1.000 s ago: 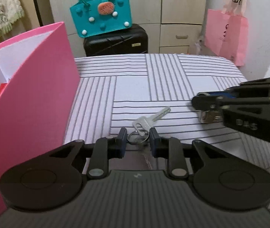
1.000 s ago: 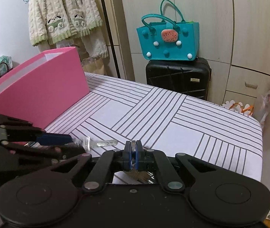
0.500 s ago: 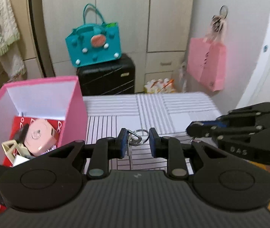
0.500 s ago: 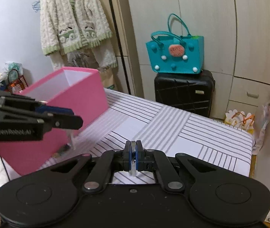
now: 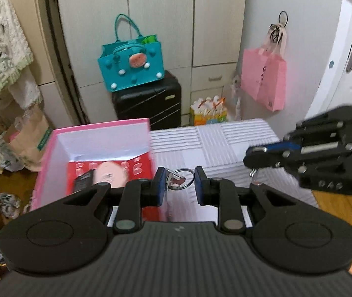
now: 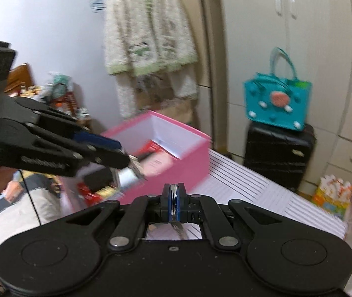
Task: Organize rigid objects
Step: 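Carry both key sets toward the pink box with both grippers, then lower the keys into the pink box and open both grippers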
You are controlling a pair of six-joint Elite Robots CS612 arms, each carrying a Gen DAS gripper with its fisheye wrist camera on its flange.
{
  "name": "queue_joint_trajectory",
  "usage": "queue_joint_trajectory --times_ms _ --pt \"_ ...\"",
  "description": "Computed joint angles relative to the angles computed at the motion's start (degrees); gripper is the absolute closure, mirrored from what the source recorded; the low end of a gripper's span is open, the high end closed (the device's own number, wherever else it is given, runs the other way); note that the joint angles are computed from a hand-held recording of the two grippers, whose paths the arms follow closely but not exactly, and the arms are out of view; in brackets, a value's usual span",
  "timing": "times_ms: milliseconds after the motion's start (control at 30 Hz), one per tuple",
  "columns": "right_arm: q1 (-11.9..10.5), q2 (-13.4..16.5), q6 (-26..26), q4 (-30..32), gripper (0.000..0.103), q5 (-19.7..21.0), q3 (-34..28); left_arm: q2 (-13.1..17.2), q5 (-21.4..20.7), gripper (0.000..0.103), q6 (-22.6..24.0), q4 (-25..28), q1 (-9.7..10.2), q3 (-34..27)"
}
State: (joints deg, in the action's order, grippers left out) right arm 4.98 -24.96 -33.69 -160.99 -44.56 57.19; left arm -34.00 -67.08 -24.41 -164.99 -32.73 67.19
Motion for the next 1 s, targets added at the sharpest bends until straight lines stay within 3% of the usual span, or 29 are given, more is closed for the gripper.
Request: queue_joint_trajectory --times_ms 267,433,767,1000 --pt "3.04 -1.61 -6.65 3.69 0.099 4.07 -0.24 -5.98 5.77 0.08 1.94 -4.73 -0.17 9.89" --pt "5.42 0.35 -9.25 8.18 0.099 3.26 -3.92 -6.93 3.51 0.08 0.61 -4.58 1.02 12.92" --pt "9.01 8.53 -6.76 20.08 0.099 -4.27 -18.74 -1.66 -1.9 0.08 -0.82 1.94 5.11 8.42" --pt "10.71 12.85 -3.05 18.97 0.098 -13.03 -25.29 2.71 -4.4 0.079 -0.35 10.7 6.49 1.44"
